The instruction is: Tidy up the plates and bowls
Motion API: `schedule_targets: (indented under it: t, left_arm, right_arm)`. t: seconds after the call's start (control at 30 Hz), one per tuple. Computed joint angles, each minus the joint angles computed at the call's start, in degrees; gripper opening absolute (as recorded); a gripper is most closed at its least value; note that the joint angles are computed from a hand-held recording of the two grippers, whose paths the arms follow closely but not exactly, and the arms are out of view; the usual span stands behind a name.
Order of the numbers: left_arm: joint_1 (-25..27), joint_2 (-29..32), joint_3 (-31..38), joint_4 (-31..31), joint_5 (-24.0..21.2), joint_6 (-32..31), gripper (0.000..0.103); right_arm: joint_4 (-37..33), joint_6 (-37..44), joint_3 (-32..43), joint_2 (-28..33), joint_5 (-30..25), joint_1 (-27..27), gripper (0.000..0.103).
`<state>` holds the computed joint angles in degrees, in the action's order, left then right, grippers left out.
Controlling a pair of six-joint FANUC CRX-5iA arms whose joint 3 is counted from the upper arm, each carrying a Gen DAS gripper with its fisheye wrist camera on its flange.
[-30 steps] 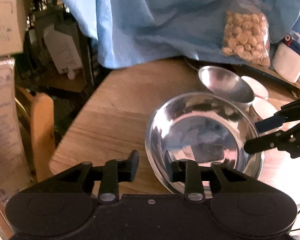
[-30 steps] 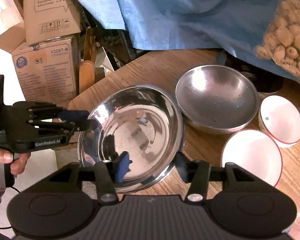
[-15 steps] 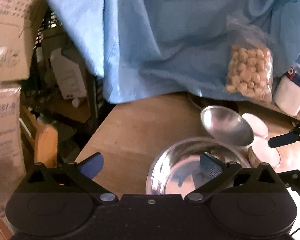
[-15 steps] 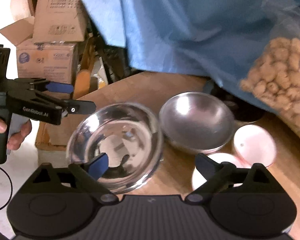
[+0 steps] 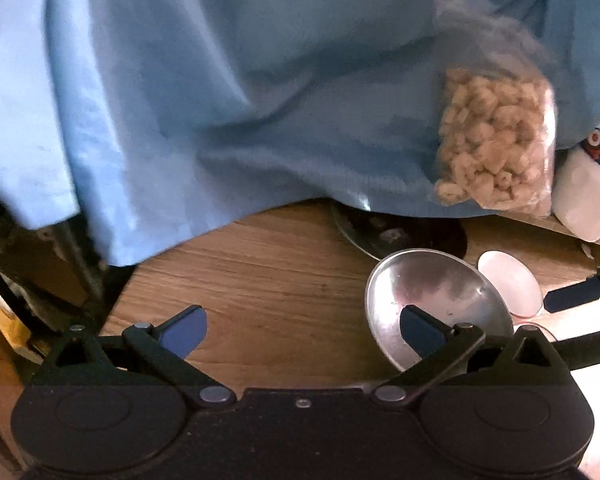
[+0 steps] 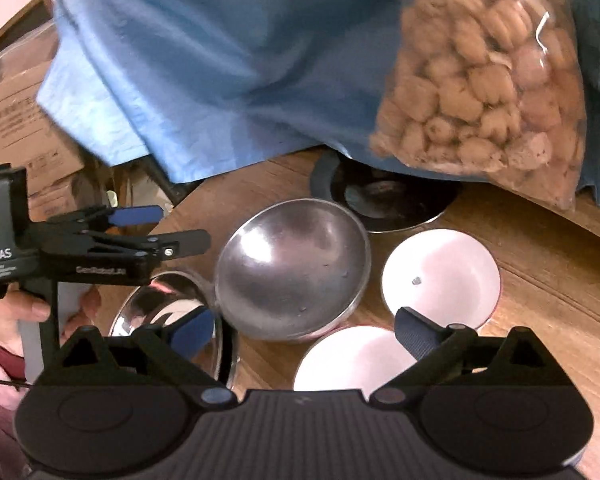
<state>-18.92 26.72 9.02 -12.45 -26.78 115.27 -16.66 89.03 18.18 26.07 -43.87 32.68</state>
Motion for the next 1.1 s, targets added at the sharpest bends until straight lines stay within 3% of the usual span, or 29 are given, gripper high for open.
schedule_targets:
  t: [0.1, 0.27, 0.47, 0.6, 0.67, 0.73, 0.87, 0.97, 1.0, 1.1]
  left_arm:
    - [0.8, 2.3, 1.4, 5.7, -0.5, -5.0, 0.102]
    - [0.8, 4.7, 3.8, 8.5, -2.2, -8.5, 0.101]
    - [2.2, 5.6, 1.5, 18.6, 1.0, -16.5, 0.092]
    - [3.0, 6.2, -0.6, 27.6, 2.4, -24.5, 0.073]
    - [3.5, 6.8, -2.7, 36.6, 3.0, -31.6, 0.062]
    - [3.8, 7.4, -4.5, 45.5, 2.5, -38.0, 0.040]
    - [3.5, 7.7, -6.8, 53.7, 3.9, -44.5, 0.035]
    - [2.6, 7.8, -8.9, 62.3, 5.6, -52.1, 0.017]
    - [2.4, 7.9, -8.9, 63.2, 5.5, -52.4, 0.015]
    - [2.1, 8.0, -7.7, 57.6, 6.9, -47.7, 0.013]
  right_arm:
    - [-0.5, 0.2, 1.6, 1.5, -1.1, -0.5, 0.097]
    - [-1.5, -0.3, 4.5, 4.2, -3.0, -0.8, 0.089]
    - [-2.3, -1.3, 8.2, 6.9, -5.8, -1.0, 0.075]
    - [-1.4, -2.5, 9.1, 7.9, -6.6, -0.7, 0.062]
    - [-0.8, -3.2, 9.2, 8.2, -6.3, -0.5, 0.060]
    - [-1.0, -3.2, 9.4, 8.6, -6.2, -0.6, 0.054]
    - [0.4, -4.2, 8.4, 8.3, -5.1, -0.5, 0.041]
    - [0.5, -5.1, 8.1, 8.4, -4.7, -0.7, 0.031]
    - [0.7, -5.5, 8.0, 8.4, -4.4, -0.6, 0.028]
    - [2.2, -7.2, 6.6, 7.9, -2.6, -0.2, 0.025]
